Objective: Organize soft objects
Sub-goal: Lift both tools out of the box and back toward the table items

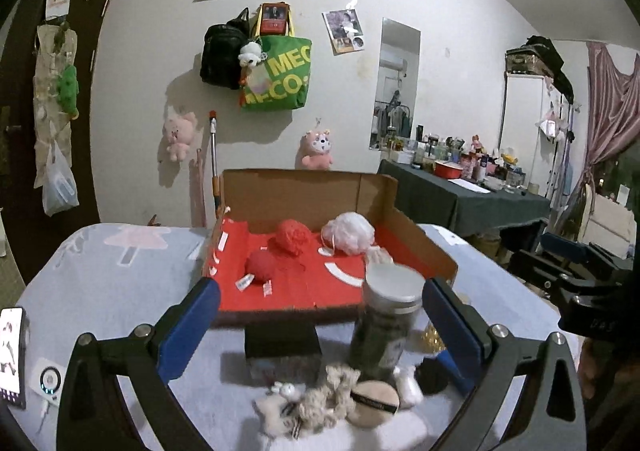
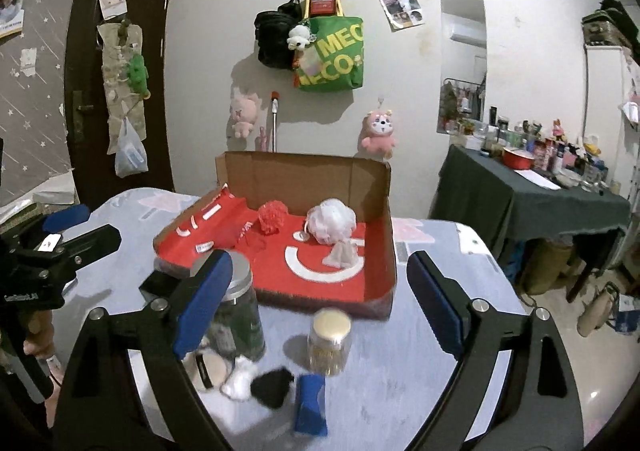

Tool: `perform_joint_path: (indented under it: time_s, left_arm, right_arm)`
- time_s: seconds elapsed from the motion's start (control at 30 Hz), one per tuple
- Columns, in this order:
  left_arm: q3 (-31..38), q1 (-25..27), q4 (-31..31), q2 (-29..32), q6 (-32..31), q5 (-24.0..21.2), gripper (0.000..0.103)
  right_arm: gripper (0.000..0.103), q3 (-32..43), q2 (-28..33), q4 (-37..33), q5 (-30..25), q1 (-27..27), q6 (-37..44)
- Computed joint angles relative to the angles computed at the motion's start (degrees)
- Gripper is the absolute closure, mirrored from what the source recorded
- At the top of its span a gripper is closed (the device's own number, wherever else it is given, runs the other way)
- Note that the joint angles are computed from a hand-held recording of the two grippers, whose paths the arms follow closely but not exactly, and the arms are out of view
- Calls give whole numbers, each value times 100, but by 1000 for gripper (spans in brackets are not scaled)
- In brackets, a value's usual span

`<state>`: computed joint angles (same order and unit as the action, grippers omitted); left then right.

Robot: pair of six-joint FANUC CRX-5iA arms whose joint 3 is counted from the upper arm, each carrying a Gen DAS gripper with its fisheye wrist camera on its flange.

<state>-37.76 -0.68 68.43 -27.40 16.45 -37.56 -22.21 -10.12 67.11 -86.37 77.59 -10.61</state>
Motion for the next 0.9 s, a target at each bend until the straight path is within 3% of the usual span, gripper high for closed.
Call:
perform_joint_path:
  time_s: [0.33,0.53,0.77,0.9]
  left_arm:
    - [-394,139,-408,-103,54,-225,0]
    - [-353,199,-971,128,372,-403,0]
    - [-431,5,-1134,249,151,-183,0]
    - [-397,-73,-1259,321,131,-106,7]
  right_arm:
    - [13,-429,25,-474,-150,299,-669]
    - [13,-711,-66,-885,222,259,-941]
    - [13,-931,-156,-1318,585,175,-1082]
    - [13,-1033,-238,-1410,790,118,-1110]
